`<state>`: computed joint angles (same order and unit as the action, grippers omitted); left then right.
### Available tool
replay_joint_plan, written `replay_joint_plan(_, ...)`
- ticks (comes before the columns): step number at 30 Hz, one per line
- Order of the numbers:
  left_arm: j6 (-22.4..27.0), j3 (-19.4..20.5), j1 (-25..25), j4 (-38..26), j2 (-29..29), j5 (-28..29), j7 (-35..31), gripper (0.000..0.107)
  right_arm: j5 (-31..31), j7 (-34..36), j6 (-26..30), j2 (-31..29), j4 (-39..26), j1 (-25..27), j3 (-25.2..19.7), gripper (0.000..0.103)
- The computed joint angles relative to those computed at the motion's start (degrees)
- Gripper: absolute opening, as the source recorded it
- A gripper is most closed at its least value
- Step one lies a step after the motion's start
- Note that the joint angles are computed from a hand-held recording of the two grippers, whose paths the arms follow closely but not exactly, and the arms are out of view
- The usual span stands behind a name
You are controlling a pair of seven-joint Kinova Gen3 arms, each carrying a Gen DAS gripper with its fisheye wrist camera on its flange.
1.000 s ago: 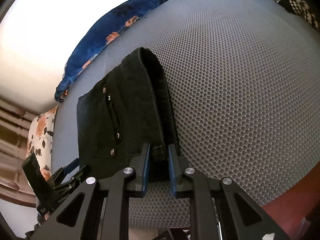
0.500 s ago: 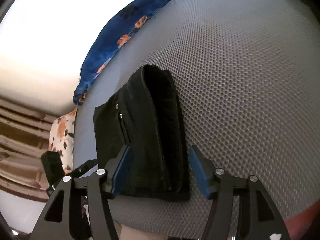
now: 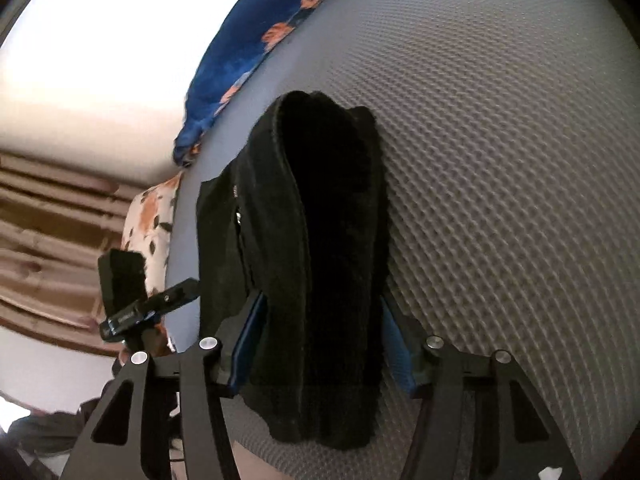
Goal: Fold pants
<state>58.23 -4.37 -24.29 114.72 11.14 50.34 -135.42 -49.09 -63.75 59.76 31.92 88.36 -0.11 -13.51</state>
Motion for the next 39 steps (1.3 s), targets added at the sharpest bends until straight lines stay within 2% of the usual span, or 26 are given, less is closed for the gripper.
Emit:
replay_joint_plan(2,-0.57,0.57,0.74,-1.11,0.60,-0.35,-0.12,0.072,-0.84,0.27,1.08,1.93,-1.69,0.00,-0.28,0.053)
replay_joint_plan(4,-0.60,0.75,0.91,-1.89,1.01,-0.24,0.59,0.072,-1.07,0.66,-0.32,3.28,-2.04,1.28,-2.78,0.052)
replay_joint_plan(6,-1.93,1.17,1.32,-2.01,0.96,-0.24,1.81,0.062,1.50,-1.37,-4.03,3.68,-1.48,3.87,-7.93,0.047)
replay_joint_plan(8,-5.39,0.99,3.50,-1.46,-0.05,-1.57,3.85,0.039,3.80,-4.13,-7.07,3.54,-0.85,4.73,-10.71,0.039)
replay_joint_plan(11,-5.58,1.01,2.20,0.07,-1.59,0.03,2.25,0.022,3.35,-5.08,-10.25,1.58,1.28,4.40,-11.77,0.032)
replay_joint_plan(13,-5.79,0.80,2.35,0.66,-3.68,0.01,0.87,0.016,3.01,-6.15,-11.29,-0.29,1.90,3.07,-11.37,0.029)
replay_joint_plan(16,-6.53,0.01,3.65,0.34,-6.03,-2.45,2.72,0.014,5.30,-9.57,-11.63,-2.16,0.47,0.36,-11.06,0.027)
replay_joint_plan(19,-5.07,-1.80,2.65,-0.58,-7.15,-2.56,2.64,0.014,6.68,-13.10,-11.25,-1.36,-2.43,-1.33,-11.92,0.026)
replay_joint_plan(21,-4.28,-2.88,1.78,-1.61,-7.34,-3.11,2.25,0.014,7.47,-13.82,-11.21,-0.17,-4.85,-3.78,-11.11,0.026)
replay_joint_plan(25,-3.55,-4.12,-0.28,-5.93,-5.50,-4.46,3.38,0.014,11.77,-18.89,-10.33,5.39,-13.28,-6.96,-13.25,0.026)
replay_joint_plan(27,-2.79,-4.53,-1.91,-8.84,-3.80,-4.80,3.27,0.014,12.30,-20.64,-8.67,8.20,-18.59,-10.41,-11.32,0.026)
replay_joint_plan(31,-1.79,-3.98,-4.98,-14.45,0.06,-5.78,3.85,0.014,8.57,-21.11,-4.52,13.08,-29.21,-18.41,-2.44,0.026)
replay_joint_plan(35,-3.29,-2.12,-6.03,-19.65,3.27,-8.59,5.50,0.014,5.14,-22.49,-0.47,17.88,-39.82,-25.06,7.06,0.026)
replay_joint_plan(37,-4.01,-1.23,-6.50,-22.07,5.08,-9.83,6.20,0.014,7.05,-24.65,0.62,20.47,-45.13,-26.19,7.63,0.026)
replay_joint_plan(39,-5.14,-0.34,-6.92,-23.67,6.70,-10.99,6.41,0.014,11.68,-27.25,2.12,22.93,-50.27,-26.23,5.52,0.026)
